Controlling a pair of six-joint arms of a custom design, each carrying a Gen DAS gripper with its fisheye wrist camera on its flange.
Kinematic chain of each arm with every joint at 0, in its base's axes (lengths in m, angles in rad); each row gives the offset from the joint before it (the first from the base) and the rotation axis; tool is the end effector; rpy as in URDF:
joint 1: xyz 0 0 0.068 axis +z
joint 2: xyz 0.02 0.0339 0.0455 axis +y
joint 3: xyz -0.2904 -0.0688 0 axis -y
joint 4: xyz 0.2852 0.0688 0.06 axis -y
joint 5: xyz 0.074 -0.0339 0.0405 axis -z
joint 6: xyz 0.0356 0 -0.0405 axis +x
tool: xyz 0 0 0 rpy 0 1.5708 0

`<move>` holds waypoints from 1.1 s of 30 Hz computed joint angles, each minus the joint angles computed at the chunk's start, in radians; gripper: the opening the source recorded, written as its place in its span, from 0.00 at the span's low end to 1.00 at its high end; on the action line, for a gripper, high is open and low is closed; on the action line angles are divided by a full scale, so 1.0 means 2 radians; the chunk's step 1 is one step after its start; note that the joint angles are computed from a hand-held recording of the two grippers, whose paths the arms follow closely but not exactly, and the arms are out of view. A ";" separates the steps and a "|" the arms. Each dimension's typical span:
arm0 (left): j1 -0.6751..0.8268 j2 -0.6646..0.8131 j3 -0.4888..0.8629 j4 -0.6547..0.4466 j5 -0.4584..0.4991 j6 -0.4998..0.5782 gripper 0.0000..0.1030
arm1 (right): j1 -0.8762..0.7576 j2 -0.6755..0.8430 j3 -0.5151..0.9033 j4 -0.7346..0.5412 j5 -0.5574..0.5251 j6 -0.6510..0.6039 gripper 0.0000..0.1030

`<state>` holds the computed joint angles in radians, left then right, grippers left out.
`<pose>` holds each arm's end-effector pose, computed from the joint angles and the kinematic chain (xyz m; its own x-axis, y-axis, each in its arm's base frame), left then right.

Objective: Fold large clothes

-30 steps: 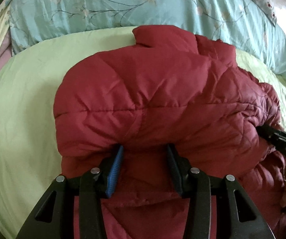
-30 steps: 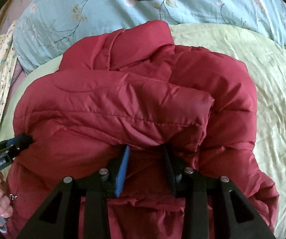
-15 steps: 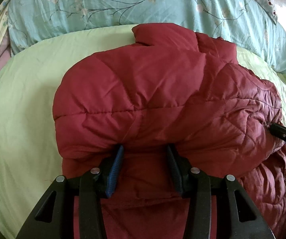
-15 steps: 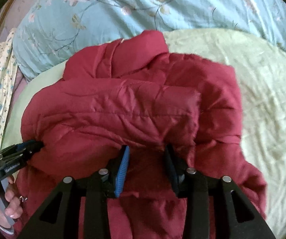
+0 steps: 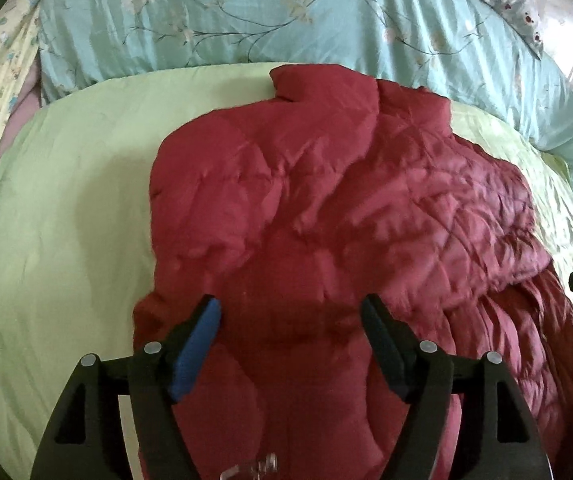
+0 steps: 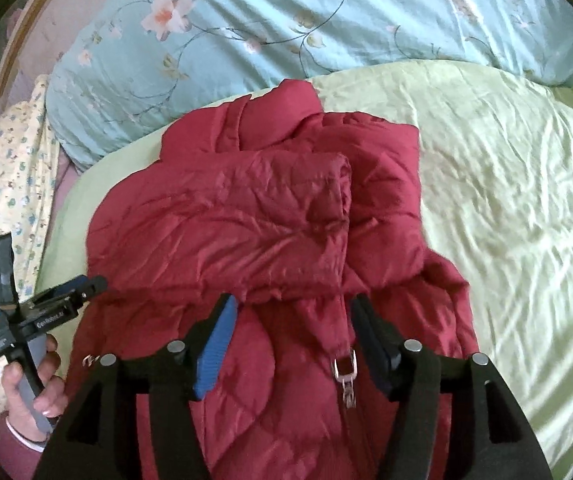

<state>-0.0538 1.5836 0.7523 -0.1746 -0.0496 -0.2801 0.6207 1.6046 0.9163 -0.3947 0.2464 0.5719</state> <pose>0.3185 -0.0154 0.1411 -0.8181 -0.2325 -0.5260 -0.2070 0.9724 -0.1077 0.2809 0.1901 0.1730 -0.8592 0.0309 -0.5107 -0.0072 0.9973 0.0725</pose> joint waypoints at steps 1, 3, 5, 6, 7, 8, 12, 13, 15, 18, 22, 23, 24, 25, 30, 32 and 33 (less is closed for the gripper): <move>-0.002 -0.015 -0.011 -0.006 0.000 -0.002 0.71 | 0.003 -0.011 -0.008 -0.002 -0.002 0.004 0.62; -0.009 -0.045 -0.029 -0.025 -0.006 -0.007 0.71 | 0.010 -0.026 -0.017 -0.013 -0.003 0.010 0.64; -0.016 -0.074 -0.045 -0.046 -0.014 -0.008 0.71 | 0.018 -0.046 -0.030 -0.027 -0.006 0.017 0.65; -0.020 -0.092 -0.055 -0.056 -0.016 -0.008 0.71 | 0.020 -0.053 -0.034 -0.033 -0.008 0.020 0.67; -0.025 -0.112 -0.064 -0.067 -0.018 -0.009 0.71 | 0.021 -0.058 -0.038 -0.037 -0.011 0.023 0.68; -0.029 -0.132 -0.074 -0.077 -0.018 -0.009 0.71 | 0.023 -0.070 -0.047 -0.044 -0.019 0.028 0.69; -0.040 -0.213 -0.112 -0.124 -0.021 -0.009 0.71 | 0.036 -0.103 -0.069 -0.069 -0.018 0.044 0.71; -0.042 -0.232 -0.122 -0.135 -0.022 -0.011 0.71 | 0.041 -0.114 -0.077 -0.074 -0.018 0.048 0.71; -0.041 -0.270 -0.139 -0.160 -0.020 -0.012 0.71 | 0.051 -0.134 -0.089 -0.087 -0.015 0.058 0.72; -0.030 -0.330 -0.161 -0.202 -0.014 -0.013 0.73 | 0.064 -0.167 -0.108 -0.106 -0.009 0.072 0.73; -0.001 -0.393 -0.179 -0.253 0.005 -0.008 0.73 | 0.081 -0.205 -0.128 -0.140 0.009 0.099 0.74; 0.004 -0.416 -0.183 -0.274 0.005 -0.009 0.74 | 0.088 -0.215 -0.133 -0.154 0.014 0.107 0.74; 0.015 -0.423 -0.184 -0.281 0.009 -0.002 0.74 | 0.093 -0.221 -0.135 -0.165 0.017 0.112 0.74; 0.023 -0.440 -0.186 -0.296 0.013 0.001 0.74 | 0.099 -0.224 -0.136 -0.176 0.020 0.115 0.74; 0.073 -0.520 -0.189 -0.377 0.038 0.033 0.77 | 0.146 -0.240 -0.144 -0.238 0.034 0.141 0.75; 0.082 -0.541 -0.189 -0.402 0.038 0.040 0.77 | 0.161 -0.247 -0.146 -0.253 0.033 0.152 0.75; 0.089 -0.549 -0.188 -0.410 0.040 0.047 0.77 | 0.169 -0.250 -0.146 -0.261 0.035 0.161 0.75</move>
<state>0.1245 0.4858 0.3757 -0.9954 0.0308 -0.1869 0.9589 1.1042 0.6236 -0.9161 0.3172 0.8931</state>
